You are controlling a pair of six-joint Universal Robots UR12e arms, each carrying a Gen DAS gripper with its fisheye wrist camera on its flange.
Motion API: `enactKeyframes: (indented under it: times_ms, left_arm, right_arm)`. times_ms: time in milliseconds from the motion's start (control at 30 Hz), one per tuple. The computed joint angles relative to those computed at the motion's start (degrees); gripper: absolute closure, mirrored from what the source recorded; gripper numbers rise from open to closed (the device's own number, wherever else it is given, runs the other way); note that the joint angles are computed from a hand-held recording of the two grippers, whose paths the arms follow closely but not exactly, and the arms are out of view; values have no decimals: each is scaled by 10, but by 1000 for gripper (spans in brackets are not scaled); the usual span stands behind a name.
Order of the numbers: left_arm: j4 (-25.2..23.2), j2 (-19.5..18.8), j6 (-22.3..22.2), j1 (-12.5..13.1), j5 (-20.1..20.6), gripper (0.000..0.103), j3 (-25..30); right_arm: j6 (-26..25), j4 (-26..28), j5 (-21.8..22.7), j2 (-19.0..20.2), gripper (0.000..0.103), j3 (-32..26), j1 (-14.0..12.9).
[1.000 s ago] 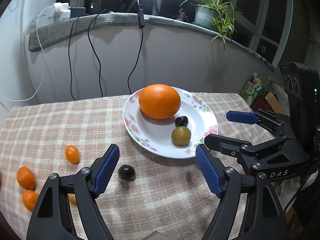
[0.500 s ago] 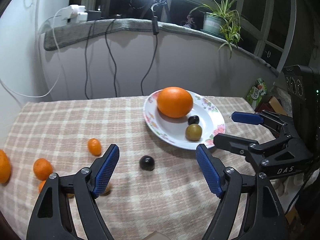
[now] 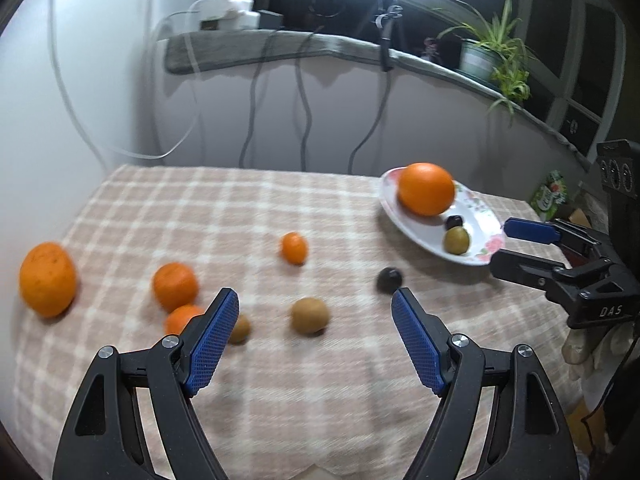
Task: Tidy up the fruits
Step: 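Withdraw both grippers from the plate back toward the fruits on the cloth, then grasp a brown kiwi with the right gripper while the left gripper grasps a tangerine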
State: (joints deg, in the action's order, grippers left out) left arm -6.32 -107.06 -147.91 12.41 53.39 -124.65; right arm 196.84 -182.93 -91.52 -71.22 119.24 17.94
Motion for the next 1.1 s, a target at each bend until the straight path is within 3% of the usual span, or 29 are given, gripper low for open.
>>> enactKeyframes:
  times_ms: [267,533,667,800,967,1100]
  left_arm:
    - [1,-4,-17,25,11,26,-6]
    - [-12,-12,-28,39,14,42,0]
    - [-24,-19,-32,41,14,48,8]
    - [-35,-26,-48,41,18,51,18]
    - [-50,-32,-48,40,15,56,25]
    - [-59,-36,-44,39,15,61,30]
  right_arm:
    - [-19,0,30,18,12,-17,13]
    - [-54,12,46,41,12,-48,30]
    - [-66,26,58,53,23,-66,35]
    - [-66,41,77,67,24,-84,36]
    - [-68,67,94,83,38,-104,37]
    - [-68,83,101,94,42,-118,38]
